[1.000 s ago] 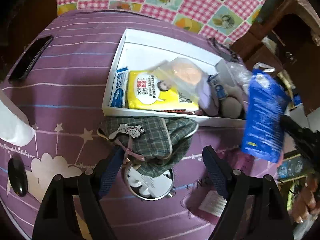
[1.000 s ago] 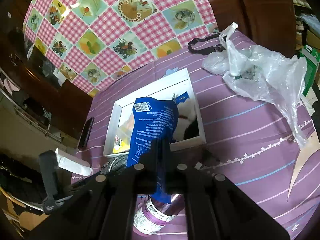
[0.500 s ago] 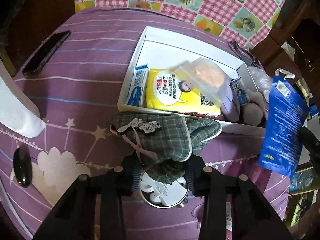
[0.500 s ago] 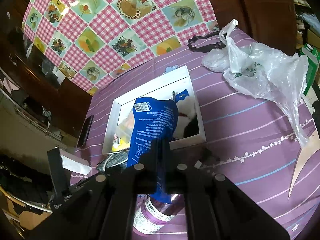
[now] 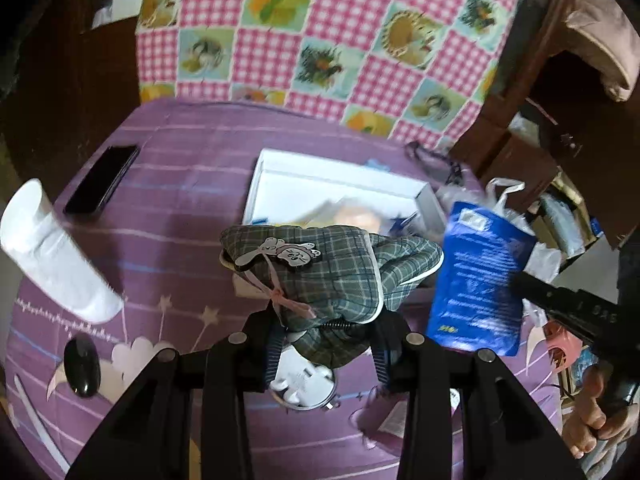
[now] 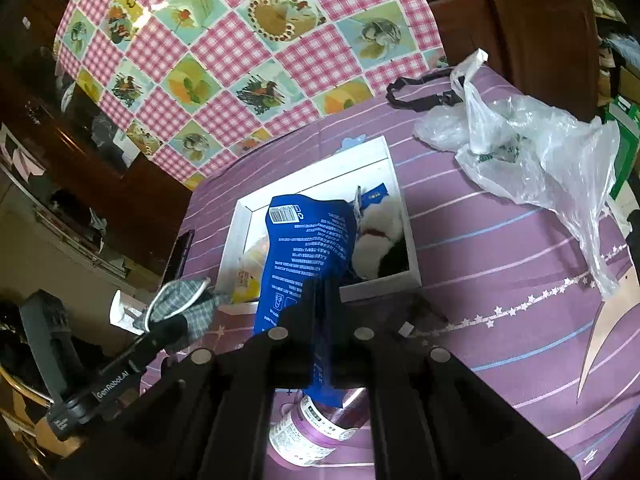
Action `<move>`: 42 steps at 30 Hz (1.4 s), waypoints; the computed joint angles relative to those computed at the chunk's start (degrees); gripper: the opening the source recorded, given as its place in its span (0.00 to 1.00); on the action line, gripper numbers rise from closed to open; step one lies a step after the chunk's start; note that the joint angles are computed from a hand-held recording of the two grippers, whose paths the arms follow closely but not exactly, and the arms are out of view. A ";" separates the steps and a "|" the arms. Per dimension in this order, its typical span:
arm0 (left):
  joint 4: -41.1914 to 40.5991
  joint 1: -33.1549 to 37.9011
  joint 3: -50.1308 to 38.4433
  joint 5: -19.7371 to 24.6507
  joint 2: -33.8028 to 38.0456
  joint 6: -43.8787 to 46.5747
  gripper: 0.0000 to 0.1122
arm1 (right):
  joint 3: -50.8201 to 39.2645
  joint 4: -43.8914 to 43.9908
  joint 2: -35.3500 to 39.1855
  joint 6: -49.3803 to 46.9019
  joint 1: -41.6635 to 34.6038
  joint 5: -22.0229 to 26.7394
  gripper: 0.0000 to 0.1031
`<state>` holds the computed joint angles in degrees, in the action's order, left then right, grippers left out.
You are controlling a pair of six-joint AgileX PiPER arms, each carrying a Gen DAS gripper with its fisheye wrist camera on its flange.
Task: Organize soft objects
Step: 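Carry the blue package to the tray while the left gripper grasps the plaid pouch, then lower the blue package and plaid pouch into the tray and open both grippers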
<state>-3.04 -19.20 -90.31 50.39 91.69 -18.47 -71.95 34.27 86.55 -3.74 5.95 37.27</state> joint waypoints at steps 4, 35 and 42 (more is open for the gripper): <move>-2.70 0.75 -1.73 -2.02 1.94 4.16 0.33 | -1.80 0.21 1.13 -0.54 -0.18 0.23 0.05; 0.47 -0.10 -7.24 -17.25 16.07 4.84 0.74 | -22.41 2.56 23.74 -5.45 -0.88 -1.36 0.52; 10.83 -2.73 0.77 -20.27 9.31 -3.45 0.74 | -15.70 -7.07 15.72 -3.82 3.08 -5.61 0.57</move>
